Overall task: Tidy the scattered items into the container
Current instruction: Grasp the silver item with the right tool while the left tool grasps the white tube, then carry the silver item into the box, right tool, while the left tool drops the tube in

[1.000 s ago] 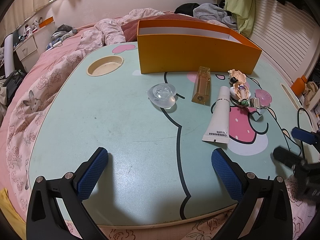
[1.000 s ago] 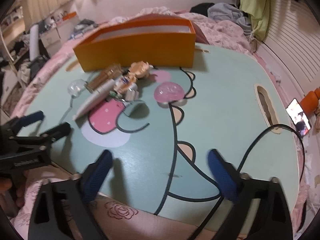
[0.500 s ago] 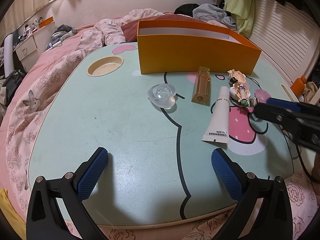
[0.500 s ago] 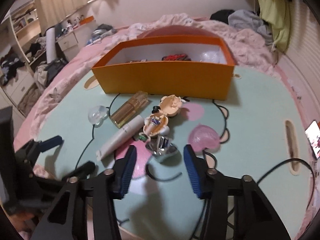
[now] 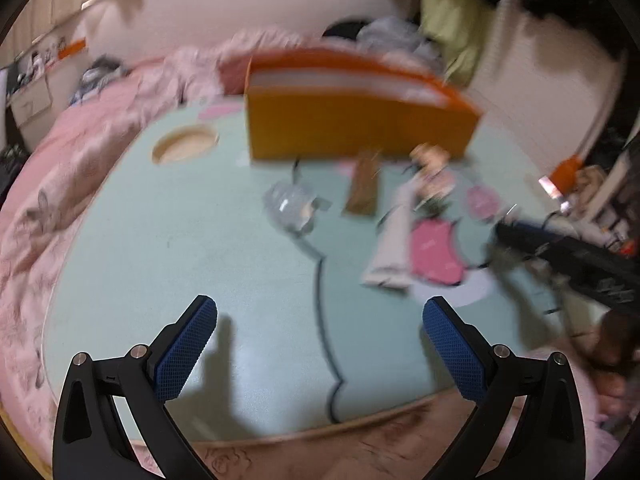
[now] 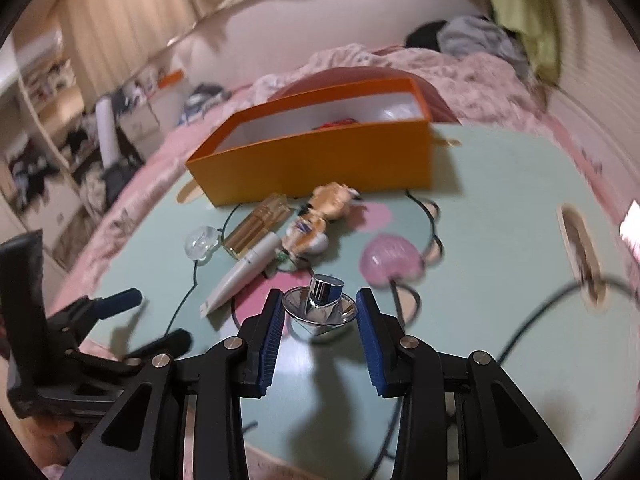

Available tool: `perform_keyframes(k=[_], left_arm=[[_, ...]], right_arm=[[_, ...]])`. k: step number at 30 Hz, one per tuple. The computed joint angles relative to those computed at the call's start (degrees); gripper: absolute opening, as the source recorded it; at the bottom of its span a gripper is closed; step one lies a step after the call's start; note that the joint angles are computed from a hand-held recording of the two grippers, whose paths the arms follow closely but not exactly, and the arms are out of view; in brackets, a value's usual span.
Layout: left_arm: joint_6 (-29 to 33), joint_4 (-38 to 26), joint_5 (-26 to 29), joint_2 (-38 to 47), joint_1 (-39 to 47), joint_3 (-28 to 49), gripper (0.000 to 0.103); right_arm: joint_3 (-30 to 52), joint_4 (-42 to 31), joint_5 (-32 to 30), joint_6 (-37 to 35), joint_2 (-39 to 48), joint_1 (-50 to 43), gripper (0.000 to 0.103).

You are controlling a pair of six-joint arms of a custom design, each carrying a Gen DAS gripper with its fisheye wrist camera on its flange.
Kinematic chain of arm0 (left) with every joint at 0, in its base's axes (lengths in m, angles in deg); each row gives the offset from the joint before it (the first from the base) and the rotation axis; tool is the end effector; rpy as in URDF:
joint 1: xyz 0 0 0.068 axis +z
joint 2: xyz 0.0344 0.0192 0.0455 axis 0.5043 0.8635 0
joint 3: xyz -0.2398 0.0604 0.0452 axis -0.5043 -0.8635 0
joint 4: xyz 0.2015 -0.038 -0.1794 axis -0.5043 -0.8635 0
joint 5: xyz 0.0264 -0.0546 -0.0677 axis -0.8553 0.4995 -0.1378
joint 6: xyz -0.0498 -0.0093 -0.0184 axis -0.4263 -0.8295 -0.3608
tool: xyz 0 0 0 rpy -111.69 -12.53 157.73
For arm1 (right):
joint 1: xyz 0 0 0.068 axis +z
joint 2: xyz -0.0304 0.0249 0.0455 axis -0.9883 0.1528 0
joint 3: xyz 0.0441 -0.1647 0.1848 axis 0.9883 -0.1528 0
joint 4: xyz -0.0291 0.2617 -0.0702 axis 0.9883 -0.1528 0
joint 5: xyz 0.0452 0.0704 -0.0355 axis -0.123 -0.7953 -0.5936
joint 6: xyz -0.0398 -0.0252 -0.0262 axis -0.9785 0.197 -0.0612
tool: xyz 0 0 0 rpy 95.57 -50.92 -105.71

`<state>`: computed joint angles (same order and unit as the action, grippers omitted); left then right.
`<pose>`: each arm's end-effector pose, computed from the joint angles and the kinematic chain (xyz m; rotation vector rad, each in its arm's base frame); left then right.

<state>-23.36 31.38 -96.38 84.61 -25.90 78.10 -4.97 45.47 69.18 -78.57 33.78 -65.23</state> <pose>0.1649 -0.2163 0.0654 0.0541 2.4165 -0.1726 0.2099 0.0705 0.0611 -0.2849 2.3987 0.5464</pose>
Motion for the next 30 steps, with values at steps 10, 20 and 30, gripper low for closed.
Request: perform_keyframes(k=[10, 20, 30], left_arm=[[10.78, -3.11, 11.55, 11.95, 5.60, 15.42, 0.051], [10.78, 1.87, 11.99, 7.67, 3.09, 10.47, 0.020], [16.88, -4.44, 8.73, -4.55, 7.39, 11.89, 0.020]], right_arm=[[0.59, 0.93, -7.11, 2.30, 2.47, -5.35, 0.036], [-1.12, 1.89, -5.81, 1.62, -0.30, -5.04, 0.036], [7.47, -6.77, 2.58, 0.68, -5.52, 0.20, 0.036]])
